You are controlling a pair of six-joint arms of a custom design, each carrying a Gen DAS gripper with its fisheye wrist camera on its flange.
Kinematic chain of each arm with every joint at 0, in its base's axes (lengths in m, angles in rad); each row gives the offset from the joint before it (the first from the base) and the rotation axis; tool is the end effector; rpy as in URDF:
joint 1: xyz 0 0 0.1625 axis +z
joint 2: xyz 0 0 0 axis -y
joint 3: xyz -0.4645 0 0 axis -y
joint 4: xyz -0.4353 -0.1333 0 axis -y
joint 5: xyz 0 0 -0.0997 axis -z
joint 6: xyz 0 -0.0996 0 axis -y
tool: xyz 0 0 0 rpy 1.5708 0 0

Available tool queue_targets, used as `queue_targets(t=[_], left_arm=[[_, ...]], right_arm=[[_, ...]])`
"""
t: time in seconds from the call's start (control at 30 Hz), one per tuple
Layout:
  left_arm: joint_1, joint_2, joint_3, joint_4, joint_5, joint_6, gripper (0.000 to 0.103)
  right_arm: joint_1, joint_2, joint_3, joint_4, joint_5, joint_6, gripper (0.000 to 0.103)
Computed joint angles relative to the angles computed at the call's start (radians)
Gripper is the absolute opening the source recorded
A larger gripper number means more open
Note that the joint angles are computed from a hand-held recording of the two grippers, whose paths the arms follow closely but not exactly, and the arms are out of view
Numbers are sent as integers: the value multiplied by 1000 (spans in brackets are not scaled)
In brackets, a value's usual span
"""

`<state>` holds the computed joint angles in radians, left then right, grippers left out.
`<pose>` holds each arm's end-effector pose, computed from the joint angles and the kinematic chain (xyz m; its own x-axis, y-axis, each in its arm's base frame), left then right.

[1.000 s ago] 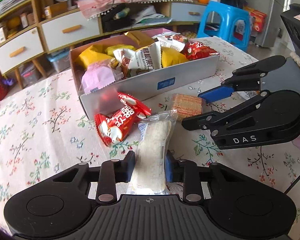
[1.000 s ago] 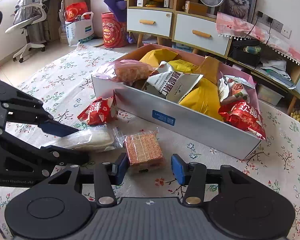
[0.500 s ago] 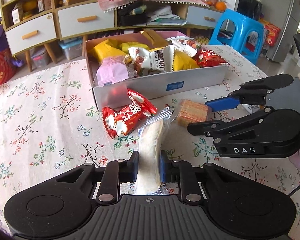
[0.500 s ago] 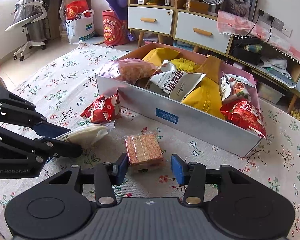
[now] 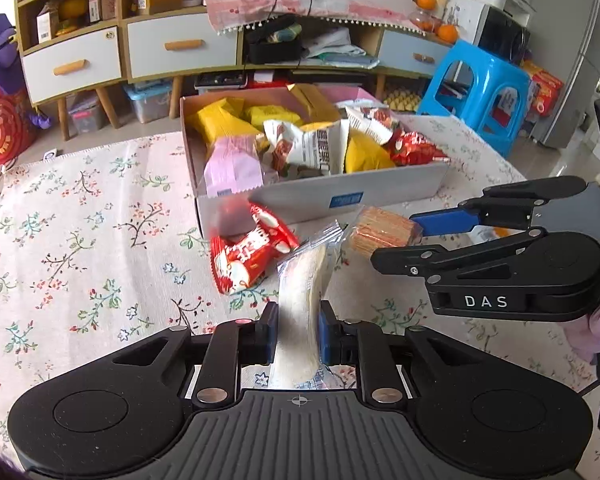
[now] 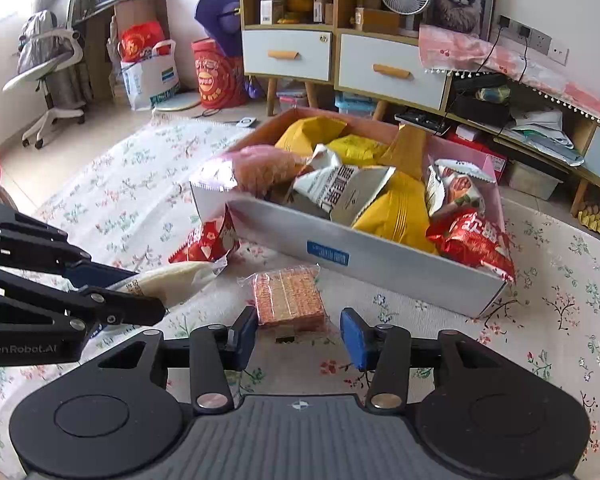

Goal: Organize snacks
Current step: 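Grasp the clear cream-bread packet with the left tool while the right tool grasps the wafer packet, then carry the bread and wafer packets into the box, open both tools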

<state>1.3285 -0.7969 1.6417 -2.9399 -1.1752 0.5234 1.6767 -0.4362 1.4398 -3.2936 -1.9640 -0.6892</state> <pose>-0.0123 -0.7654 0.1395 -0.7122 0.4496 -0.5392 0.6508 0.7108 -0.2669 0.1782 -0.7760 -0.0119 -0.6789 -0.3574 0.6414 -0.6624 0.6749 -0.3251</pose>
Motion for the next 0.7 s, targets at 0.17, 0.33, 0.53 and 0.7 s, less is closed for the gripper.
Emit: queue_targets(t=[0.17, 0.33, 0.53, 0.7], left_arm=[[-7, -12, 7, -13, -12, -12, 17], [-13, -17, 9, -40, -22, -25, 17], [-15, -22, -7, -55, -41, -58, 17], [-17, -19, -29, -77, -56, -80, 17]], right_arm=[[3, -5, -1, 0, 11, 33, 33], [6, -12, 3, -8, 27, 64, 33], [11, -18, 2, -24, 44, 101, 33], [12, -20, -8, -40, 57, 158, 33]])
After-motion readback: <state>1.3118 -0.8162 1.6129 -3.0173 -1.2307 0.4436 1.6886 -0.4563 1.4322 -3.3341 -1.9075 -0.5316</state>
